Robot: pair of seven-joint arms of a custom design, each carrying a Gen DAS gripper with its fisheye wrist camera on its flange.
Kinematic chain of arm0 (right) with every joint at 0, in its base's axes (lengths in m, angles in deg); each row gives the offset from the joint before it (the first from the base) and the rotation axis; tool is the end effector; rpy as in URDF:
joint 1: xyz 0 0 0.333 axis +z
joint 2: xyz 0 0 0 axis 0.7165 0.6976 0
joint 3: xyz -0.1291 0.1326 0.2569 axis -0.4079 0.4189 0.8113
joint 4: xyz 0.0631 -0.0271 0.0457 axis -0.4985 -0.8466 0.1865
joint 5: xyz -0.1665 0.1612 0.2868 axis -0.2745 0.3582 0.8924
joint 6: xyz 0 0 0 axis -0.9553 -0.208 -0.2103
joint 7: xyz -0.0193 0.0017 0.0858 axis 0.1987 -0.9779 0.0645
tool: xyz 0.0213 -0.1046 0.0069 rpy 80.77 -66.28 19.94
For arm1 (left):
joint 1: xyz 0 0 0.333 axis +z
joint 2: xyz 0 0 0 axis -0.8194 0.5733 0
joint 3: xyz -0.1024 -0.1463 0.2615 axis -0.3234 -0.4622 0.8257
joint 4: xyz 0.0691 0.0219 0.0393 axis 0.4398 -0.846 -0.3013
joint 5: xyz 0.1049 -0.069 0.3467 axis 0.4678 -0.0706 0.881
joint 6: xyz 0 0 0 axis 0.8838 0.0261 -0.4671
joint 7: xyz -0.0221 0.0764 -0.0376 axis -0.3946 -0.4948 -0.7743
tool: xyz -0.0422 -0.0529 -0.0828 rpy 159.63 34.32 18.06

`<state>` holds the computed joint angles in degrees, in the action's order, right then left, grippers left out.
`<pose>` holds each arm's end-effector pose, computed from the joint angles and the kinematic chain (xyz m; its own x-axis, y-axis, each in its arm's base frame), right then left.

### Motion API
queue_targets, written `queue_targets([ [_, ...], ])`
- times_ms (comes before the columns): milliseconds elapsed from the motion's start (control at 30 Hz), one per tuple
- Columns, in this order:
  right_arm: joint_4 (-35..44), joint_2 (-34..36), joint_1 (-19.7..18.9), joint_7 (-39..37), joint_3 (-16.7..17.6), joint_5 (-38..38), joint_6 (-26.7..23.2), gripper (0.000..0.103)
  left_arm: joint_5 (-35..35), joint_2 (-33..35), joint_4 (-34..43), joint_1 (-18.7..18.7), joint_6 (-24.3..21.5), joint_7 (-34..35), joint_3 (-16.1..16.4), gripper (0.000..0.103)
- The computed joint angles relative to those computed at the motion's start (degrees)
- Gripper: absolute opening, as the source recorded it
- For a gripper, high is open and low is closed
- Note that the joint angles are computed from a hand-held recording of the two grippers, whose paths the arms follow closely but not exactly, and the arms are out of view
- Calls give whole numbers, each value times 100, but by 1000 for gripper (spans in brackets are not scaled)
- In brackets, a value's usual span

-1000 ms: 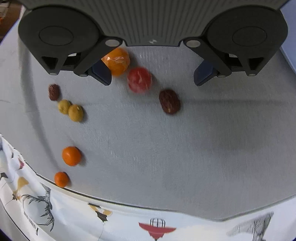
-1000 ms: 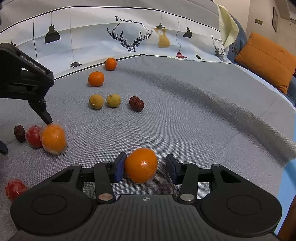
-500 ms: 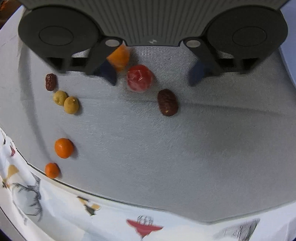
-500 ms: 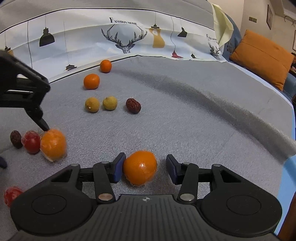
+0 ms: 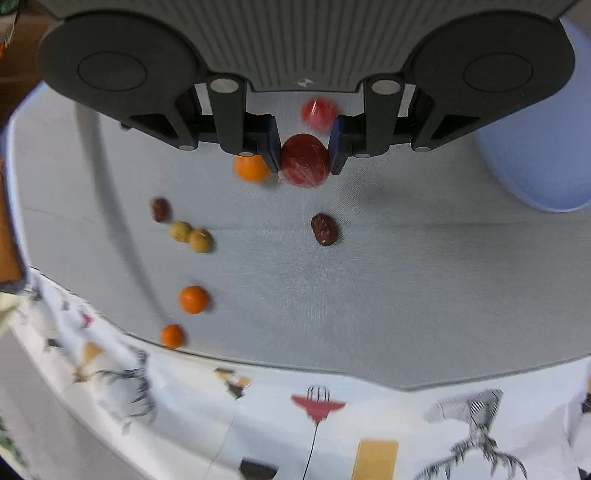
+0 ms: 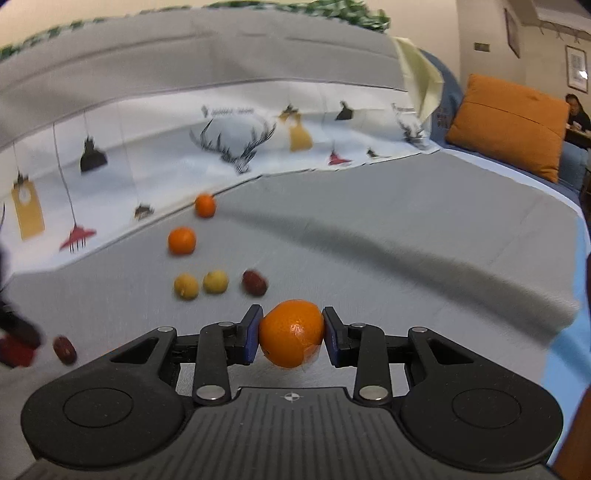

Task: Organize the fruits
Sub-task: 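Carry both fruits over the blue plate and open both tools to drop them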

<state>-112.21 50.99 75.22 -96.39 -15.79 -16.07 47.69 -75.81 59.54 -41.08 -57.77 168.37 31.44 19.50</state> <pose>0.4840 0.2449 0.3028 -0.8361 -0.5366 -0.1138 -0.2322 0.5342 -0.8128 0.6573 -0.1647 0.4119 -0.3665 -0.8940 0.2578 -0.9050 0.2782 -0.3218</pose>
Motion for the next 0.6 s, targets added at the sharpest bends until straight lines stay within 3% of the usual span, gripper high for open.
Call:
queue_targets([
  [133,-504,-879,237,-72,332,54,-411,36,-541,-967,-759,570,-392,937,29,30],
  [300,-593,-1561,547,-488,988,267,-525,36,-820,-2094,-1805,913,-623,1966,560,30],
  [500,108,-1365,1033,-732,1413,179,-501,36,-1145,-2969,-2575,1278,-932,2921,1265,30],
  [600,696,-960,1361,-1238,1466,-65,-871,36,-1163,-3202,-2733,1436,-1186,3177,1514,30],
])
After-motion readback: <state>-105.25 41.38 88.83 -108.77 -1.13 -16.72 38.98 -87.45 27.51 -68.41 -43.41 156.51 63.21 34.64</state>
